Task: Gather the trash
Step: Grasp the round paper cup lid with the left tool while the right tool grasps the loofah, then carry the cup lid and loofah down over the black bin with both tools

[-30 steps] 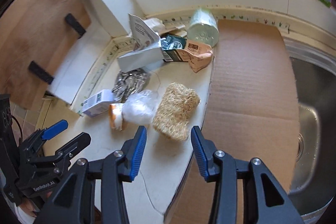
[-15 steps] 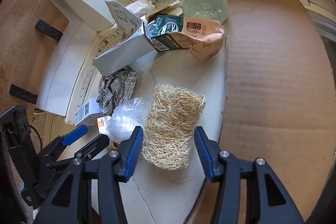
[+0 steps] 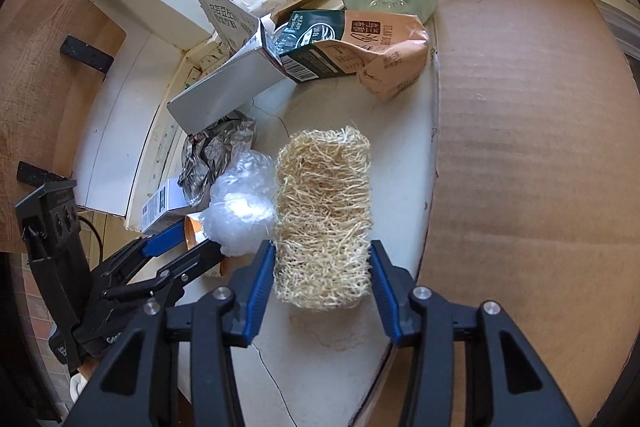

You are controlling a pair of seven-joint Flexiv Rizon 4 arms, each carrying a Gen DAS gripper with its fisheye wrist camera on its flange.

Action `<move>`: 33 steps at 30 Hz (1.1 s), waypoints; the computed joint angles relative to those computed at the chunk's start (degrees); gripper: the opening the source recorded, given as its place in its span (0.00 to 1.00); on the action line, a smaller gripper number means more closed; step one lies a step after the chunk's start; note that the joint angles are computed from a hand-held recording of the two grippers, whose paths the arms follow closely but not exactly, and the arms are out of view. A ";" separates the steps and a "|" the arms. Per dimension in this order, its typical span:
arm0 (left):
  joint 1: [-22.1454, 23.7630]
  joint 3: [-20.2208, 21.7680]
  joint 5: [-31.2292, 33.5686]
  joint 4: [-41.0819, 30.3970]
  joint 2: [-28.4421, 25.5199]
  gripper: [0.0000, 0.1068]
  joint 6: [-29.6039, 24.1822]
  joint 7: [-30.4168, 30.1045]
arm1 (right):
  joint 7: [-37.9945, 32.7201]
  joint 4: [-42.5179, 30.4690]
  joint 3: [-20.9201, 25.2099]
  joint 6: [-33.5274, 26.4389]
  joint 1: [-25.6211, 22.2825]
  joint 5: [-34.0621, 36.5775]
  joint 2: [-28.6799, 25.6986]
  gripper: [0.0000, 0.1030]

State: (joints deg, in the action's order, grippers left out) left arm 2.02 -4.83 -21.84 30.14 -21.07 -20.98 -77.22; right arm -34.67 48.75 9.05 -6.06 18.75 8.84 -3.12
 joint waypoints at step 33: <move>6.89 2.08 -10.08 0.52 13.08 0.49 -5.78 4.23 | 11.06 -6.48 8.21 -5.43 13.70 -21.47 4.58 0.35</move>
State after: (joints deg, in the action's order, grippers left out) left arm 8.92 -2.75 -31.93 30.66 -8.00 -26.76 -72.99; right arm -23.61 42.27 17.26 -11.49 32.45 -12.64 1.46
